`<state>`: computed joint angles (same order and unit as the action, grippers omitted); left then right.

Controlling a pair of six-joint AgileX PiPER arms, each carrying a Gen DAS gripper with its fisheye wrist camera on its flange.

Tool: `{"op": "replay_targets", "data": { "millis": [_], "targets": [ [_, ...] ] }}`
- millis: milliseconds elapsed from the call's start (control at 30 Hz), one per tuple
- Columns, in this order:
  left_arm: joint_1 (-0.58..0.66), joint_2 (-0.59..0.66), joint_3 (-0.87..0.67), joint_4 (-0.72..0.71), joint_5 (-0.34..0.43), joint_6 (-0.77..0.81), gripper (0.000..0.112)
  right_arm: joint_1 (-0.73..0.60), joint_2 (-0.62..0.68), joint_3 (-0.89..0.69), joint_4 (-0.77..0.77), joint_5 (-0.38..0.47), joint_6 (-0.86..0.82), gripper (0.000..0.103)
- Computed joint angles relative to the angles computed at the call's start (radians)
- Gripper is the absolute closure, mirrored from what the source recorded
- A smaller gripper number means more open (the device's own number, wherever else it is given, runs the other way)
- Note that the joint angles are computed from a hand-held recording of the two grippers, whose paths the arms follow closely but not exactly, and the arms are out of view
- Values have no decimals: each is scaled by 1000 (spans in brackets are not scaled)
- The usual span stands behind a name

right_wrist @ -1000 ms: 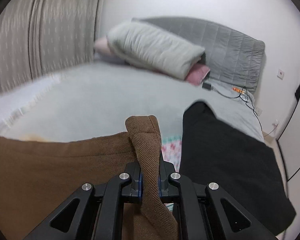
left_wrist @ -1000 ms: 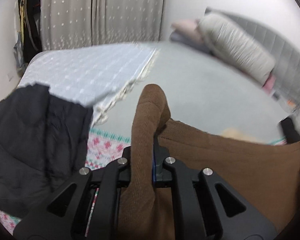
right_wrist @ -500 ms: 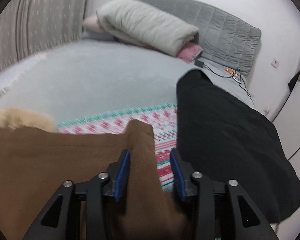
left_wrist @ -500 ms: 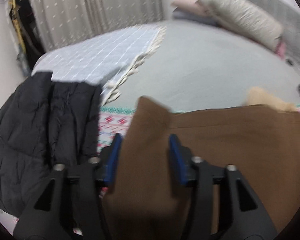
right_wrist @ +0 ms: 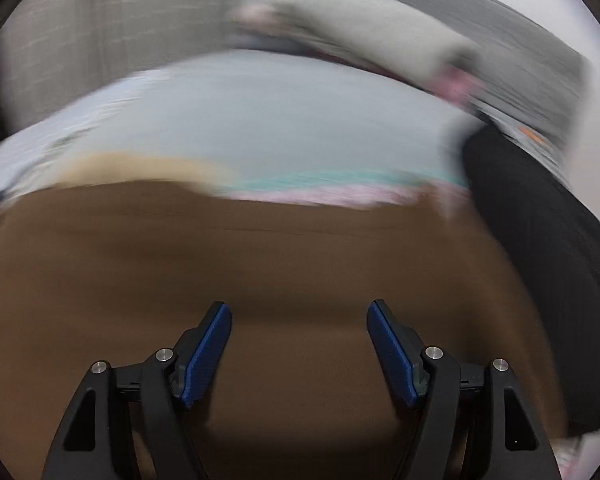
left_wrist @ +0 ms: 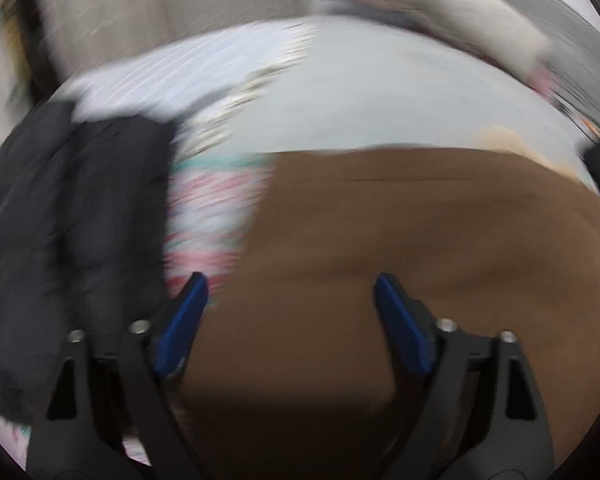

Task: Fold large clothes
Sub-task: 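Fold the jacket over with both grippers and lay it on the bed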

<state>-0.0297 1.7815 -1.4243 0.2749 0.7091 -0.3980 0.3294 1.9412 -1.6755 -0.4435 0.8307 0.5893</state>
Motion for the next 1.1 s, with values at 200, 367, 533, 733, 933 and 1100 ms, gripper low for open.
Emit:
{"op": "replay_targets", "data": {
  "millis": [200,367,533,733,933,1100],
  "targets": [
    [35,-187,129,-64,43,84,25,71,-149,112,-196,157,36,54],
    [106,-413,262,-390,173,405,24,0,-474,391,168,8,-41,16],
    [332,-499,361,-643,254,666,16,-210,-665,604,530,-41,-293,13],
    [492,-358,443,-933,356,895,18,-516,-551,718,1130,104,-784,13],
    [297,-384,546,-1075,213,918,33,-434,-518,735,1257,37,-910,56],
    [420,-492,494,-1173,340,772,89,-462,-605,695,1310,95,-828,84]
  ]
}}
